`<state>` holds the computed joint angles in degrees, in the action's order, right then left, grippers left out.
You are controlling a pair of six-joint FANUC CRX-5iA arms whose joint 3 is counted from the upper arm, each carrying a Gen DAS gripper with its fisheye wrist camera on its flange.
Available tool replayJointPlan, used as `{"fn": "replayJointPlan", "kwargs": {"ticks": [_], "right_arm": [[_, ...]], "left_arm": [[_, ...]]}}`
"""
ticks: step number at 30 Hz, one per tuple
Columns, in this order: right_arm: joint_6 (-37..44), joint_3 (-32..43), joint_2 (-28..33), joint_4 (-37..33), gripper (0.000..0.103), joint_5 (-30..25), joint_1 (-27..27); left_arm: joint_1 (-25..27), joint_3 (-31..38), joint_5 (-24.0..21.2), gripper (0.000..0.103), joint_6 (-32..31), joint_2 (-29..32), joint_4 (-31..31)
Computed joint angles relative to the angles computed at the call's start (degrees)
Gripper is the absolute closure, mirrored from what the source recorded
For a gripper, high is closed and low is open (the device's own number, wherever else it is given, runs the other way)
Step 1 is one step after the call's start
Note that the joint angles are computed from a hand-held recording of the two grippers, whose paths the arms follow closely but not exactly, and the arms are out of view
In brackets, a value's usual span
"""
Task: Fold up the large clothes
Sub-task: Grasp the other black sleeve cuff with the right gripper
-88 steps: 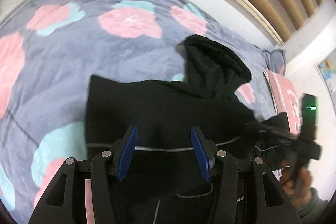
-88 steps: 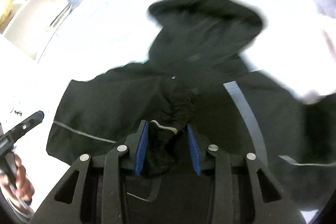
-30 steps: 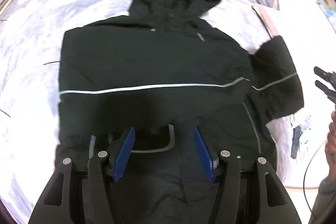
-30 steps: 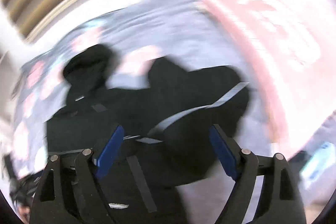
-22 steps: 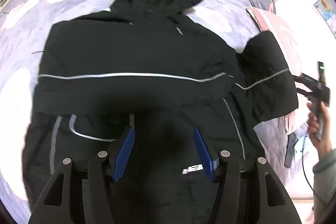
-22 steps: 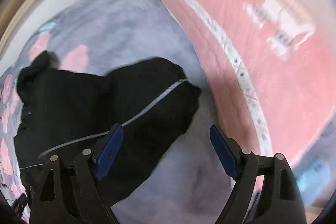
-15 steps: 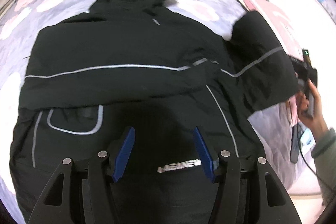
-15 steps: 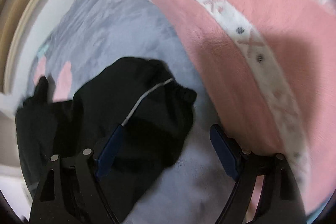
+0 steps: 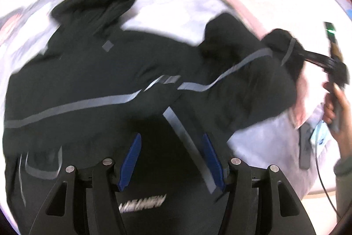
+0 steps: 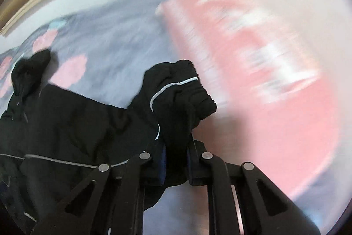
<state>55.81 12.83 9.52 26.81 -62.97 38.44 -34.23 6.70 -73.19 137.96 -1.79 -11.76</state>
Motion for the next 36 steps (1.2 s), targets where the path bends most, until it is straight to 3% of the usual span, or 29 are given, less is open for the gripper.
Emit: {"fn": "replayJointPlan", "kwargs": {"ticks": [3,7,10,15,16,18,20,23,25,26,28,30,32,36], "right_arm": [[-2.2,-3.7,-4.7,3.8,0.086,0.0,-2.4],[1.7,-4.9,-5.4,-6.4,0.086,-2.2,-7.8],[3.7,-6.1,-4.2,-13.2,0.084,-1.3,-11.2],[8.7,-4.4,-6.7,-27.3,0.071,-0.2,-17.0],[8.7,-4.2,-7.4,-27.6,0.066,-0.3,-17.3],[7.1,-5.9,-10.4,-26.3,0.034,2.3,-17.5],[5.2,-7.9,-12.8,-25.1,0.013,6.1,-18.2],[5.8,-4.0,-8.9,-25.6,0.014,3.1,-18.7],[7.2,-0.4,-4.8,-27.1,0.022,0.4,-18.8],[7.7,1.0,-3.2,-28.4,0.034,-1.4,-19.1],[6.8,3.6,-0.3,-29.7,0.04,-4.2,-19.5],[9.2,3.7,-1.7,-33.8,0.064,-2.6,-20.6],[10.1,1.7,-5.0,-33.7,0.071,0.1,-20.3],[6.2,-1.8,-7.8,-28.5,0.071,2.6,-17.8]], "left_arm": [[0.9,4.2,3.2,0.044,-3.5,5.2,0.8],[1.7,9.2,5.2,0.044,-5.9,14.2,2.4],[2.8,11.7,1.9,0.044,-7.8,21.1,5.0],[3.0,12.3,0.9,0.043,-8.5,22.5,4.8],[3.1,11.9,1.3,0.043,-9.1,21.9,5.2],[3.7,9.8,3.0,0.043,-10.6,19.7,6.8],[4.4,7.5,4.5,0.043,-11.3,17.5,8.3],[5.0,5.0,6.2,0.043,-12.4,15.4,9.4],[5.2,5.0,5.6,0.043,-12.9,15.8,9.2],[5.0,5.4,5.3,0.043,-12.8,16.5,9.2],[5.1,5.4,5.7,0.043,-13.8,17.6,10.1],[5.3,5.4,5.2,0.042,-15.6,18.4,10.8],[5.8,5.8,4.9,0.042,-16.1,18.4,11.6],[6.1,3.6,8.1,0.042,-15.2,17.2,11.8]]}}
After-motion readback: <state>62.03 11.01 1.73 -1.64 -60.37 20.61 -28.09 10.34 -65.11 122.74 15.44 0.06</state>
